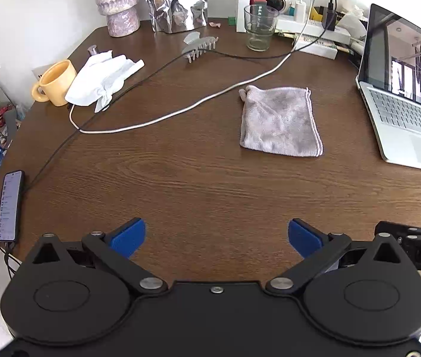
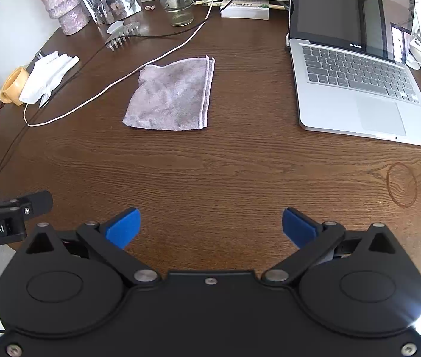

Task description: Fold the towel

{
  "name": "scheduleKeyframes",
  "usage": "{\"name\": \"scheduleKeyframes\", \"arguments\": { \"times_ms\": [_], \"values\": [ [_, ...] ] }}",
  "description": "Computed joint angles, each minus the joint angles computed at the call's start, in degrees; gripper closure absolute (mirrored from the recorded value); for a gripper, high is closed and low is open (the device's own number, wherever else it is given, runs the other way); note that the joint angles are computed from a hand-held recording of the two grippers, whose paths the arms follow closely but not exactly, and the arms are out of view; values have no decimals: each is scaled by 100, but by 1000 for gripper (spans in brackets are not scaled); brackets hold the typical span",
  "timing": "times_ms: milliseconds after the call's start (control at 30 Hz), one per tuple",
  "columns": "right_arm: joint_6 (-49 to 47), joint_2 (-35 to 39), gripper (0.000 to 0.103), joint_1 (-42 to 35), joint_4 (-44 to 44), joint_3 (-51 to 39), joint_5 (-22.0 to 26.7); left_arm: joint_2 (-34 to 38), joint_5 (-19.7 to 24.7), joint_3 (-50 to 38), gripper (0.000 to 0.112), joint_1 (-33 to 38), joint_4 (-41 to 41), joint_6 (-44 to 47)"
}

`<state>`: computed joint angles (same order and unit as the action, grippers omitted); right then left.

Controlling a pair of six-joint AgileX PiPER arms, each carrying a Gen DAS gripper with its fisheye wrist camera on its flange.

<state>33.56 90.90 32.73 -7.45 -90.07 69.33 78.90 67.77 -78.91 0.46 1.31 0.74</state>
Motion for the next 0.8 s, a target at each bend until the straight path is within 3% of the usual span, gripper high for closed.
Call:
{"name": "scheduleKeyframes", "arguments": {
  "times_ms": [133,233,800],
  "values": [
    [37,-53,1,12,-4,68,-19,128,121,-102,9,102,-271,21],
    [57,-88,1,21,0,110,-21,119,131,-68,9,-111,129,-219],
    [92,-223,1,89,-126,215,-6,-102,-21,136,9,-624,650,-450]
  ]
}}
